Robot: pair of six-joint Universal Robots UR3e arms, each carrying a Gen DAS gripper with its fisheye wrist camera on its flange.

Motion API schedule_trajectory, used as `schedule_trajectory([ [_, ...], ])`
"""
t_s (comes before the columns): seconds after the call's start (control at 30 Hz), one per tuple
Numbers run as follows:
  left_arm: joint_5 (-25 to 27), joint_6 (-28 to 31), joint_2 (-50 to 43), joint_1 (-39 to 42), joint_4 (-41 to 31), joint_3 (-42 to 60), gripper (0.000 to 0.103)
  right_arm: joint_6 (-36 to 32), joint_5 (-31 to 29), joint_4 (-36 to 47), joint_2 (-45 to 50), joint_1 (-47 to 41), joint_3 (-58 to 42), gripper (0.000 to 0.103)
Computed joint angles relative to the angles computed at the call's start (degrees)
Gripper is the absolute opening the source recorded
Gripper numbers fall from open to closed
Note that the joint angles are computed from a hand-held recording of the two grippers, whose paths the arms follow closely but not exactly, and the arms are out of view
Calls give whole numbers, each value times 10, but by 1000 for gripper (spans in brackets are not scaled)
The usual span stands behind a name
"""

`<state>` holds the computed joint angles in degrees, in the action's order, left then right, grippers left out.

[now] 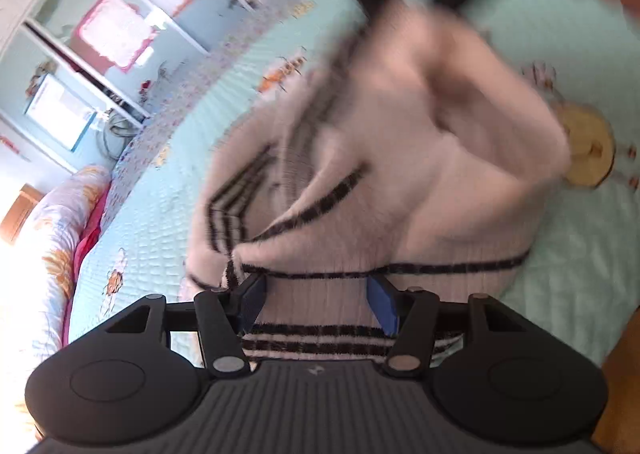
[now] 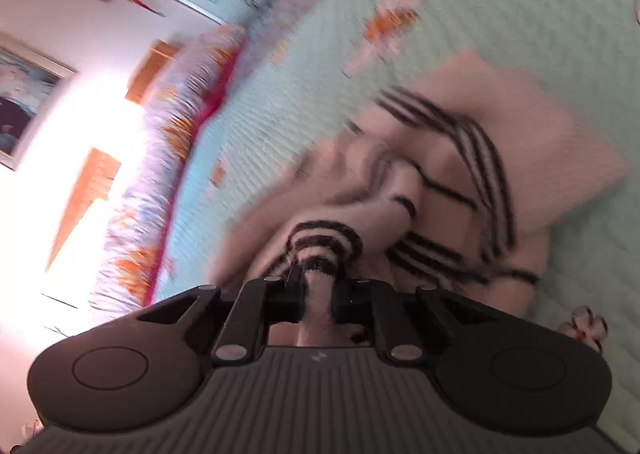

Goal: Fold clothes

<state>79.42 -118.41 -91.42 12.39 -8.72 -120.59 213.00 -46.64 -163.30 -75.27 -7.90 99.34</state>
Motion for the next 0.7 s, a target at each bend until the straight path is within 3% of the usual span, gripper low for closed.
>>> schedule_trajectory([
  [0.07, -5, -6, 0, -10, 10, -8, 44, 41, 13, -51, -10, -14, -25, 10],
  [0.13, -24, -33, 20, -12, -7, -14, 22, 71, 16, -78, -26, -33, -51, 3],
  [0.17, -34, -46, 30, -13, -16, -16, 16, 83, 12, -88, -41, -45, -58, 3],
  [0.3, -99, -86, 98, -2, -35, -38, 8, 110, 20, -158, -151, -133, 3, 0],
  [0.37, -78, -113, 82, -23, 19, -38, 12, 82, 42, -121, -211, -186, 26, 3],
  [0.4, -62, -120, 72, -32, 40, -35, 12, 49, 56, -70, -240, -210, 34, 17],
  [0.43, -36, -118, 50, -46, 64, -30, 22, 16, 77, -6, -248, -221, 35, 35],
  [0.47, -10, -107, 24, -57, 90, -22, 29, -20, 87, 58, -252, -227, 32, 76],
  [0.5, 7, -86, 3, -60, 89, 0, 41, -50, 71, 88, -236, -208, 26, 89],
  [0.6, 37, -17, -45, -57, 56, 66, 44, -111, 14, 145, -163, -145, -12, 88],
  [0.7, -10, 64, -23, -20, -16, 78, 49, -133, -21, 170, -36, -75, -99, 88],
])
